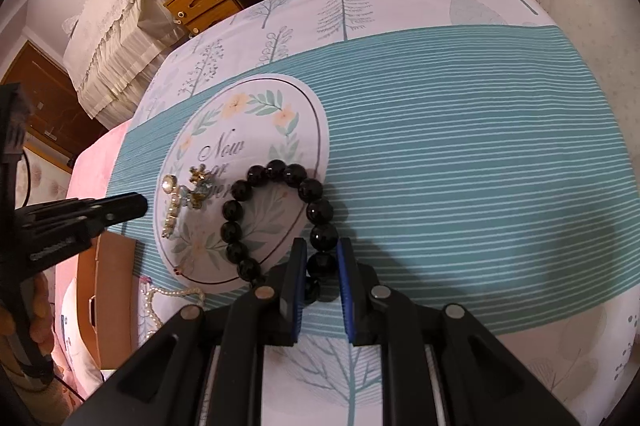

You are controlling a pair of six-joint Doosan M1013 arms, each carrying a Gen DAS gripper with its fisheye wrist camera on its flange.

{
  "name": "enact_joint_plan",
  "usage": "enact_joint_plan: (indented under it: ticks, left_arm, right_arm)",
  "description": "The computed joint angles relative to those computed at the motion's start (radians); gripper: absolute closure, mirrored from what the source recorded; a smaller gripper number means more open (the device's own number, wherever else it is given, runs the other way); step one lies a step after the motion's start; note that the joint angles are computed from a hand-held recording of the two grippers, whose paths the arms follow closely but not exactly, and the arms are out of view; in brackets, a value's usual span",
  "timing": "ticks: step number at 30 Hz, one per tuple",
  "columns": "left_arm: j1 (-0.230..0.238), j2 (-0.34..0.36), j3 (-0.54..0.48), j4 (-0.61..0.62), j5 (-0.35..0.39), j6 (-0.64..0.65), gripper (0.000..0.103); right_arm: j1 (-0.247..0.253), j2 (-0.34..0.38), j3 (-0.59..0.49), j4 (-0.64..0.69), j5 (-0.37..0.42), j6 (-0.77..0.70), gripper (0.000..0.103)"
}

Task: Organize jewelry
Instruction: 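Close the left gripper on the gold safety-pin brooch on the card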

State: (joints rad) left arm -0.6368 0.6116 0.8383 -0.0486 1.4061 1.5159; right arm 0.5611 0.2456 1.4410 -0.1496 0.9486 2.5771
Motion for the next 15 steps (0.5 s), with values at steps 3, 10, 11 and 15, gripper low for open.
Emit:
enact_joint_plan:
  ticks: [3,10,11,15]
  left_arm:
    - [0.006,-0.028,0.028,-0.017,-0.017,0.009,0.1]
    - [-0.012,-0.008,0.013,0.019,0.025,0.027,0.082]
    - [-0.015,0.001,0.006,0.024,0.031,0.027,0.082]
    - [-0.028,0.029,-0.009,0.05,0.053,0.023,0.082]
  right_arm:
    - [0.013,-0.004,-0.013,-0.032,-0.001,0.007,0.088]
    - [0.031,-0.008,-0.028,-0.061,0.003,0.029,0.088]
    - [0.033,-0.01,-0.027,-0.062,0.003,0.032,0.088]
    - [0.039,-0.016,-0.024,-0.07,0.007,0.042,0.088]
